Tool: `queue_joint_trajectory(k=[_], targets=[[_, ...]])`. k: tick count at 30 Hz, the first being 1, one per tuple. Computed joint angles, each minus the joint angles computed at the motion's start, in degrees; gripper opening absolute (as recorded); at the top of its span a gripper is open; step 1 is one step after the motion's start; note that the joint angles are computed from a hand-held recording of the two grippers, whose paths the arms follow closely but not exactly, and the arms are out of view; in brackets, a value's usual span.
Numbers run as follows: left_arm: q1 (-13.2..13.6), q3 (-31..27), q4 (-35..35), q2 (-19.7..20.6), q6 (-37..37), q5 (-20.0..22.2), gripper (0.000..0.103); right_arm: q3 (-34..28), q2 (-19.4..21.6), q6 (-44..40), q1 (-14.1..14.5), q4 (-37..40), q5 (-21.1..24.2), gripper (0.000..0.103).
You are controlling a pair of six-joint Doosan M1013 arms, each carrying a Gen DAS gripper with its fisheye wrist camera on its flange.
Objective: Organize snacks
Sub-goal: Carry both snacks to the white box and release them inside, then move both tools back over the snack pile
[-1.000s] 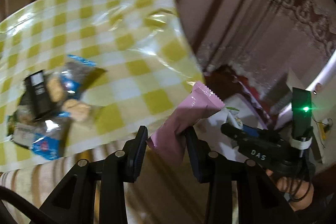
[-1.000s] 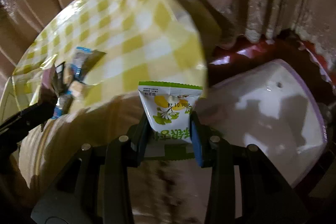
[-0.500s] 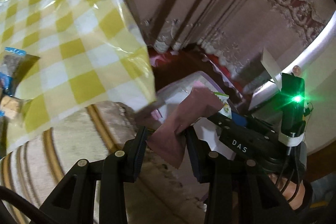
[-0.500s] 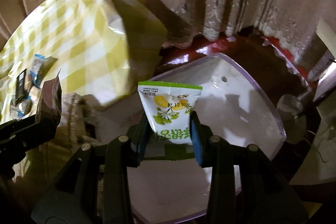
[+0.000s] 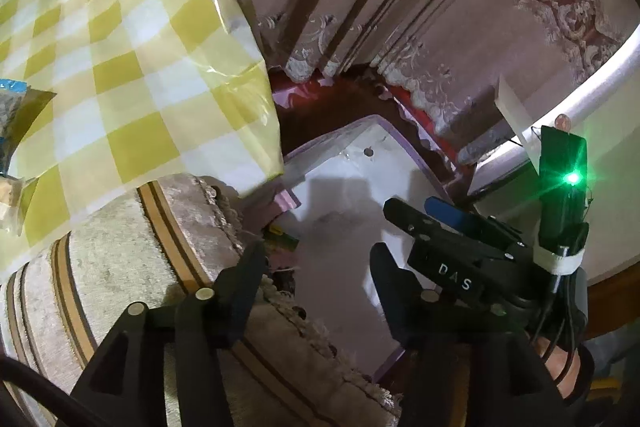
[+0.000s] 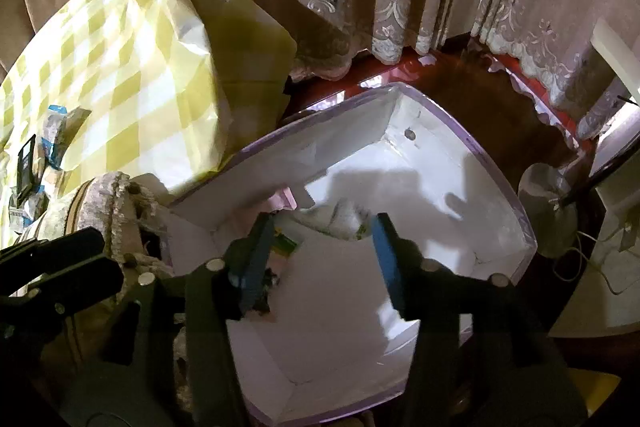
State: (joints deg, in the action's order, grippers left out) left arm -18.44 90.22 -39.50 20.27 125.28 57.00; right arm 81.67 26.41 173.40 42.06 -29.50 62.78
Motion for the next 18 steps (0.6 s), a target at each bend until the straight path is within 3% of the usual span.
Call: queue_joint_trajectory(k=[7,11,14,18], targets=[[1.3,0.9,0.3,-0.9,-1.3,-1.6,0.062,-1.5,0.8,-1.7,0.3,0.5,-0.4,0.063],[2.4,2.1,0.9,-2.2,-2.1,-4.8,0.064,-3.0,1.6,-3.6,0.6,0.9,-0.7,0.065],[3.4,3.2,2.4,-3.3,-3.4,-8.4,0.074,-4.5,2.4,-5.1,0.9,1.2,-0.9,0.068],[5.2,3.6,4.5,-3.9,-6.9,-10.7,0.074,-6.7,3.6,-6.8,1.3,1.2,-1.5,0.071]])
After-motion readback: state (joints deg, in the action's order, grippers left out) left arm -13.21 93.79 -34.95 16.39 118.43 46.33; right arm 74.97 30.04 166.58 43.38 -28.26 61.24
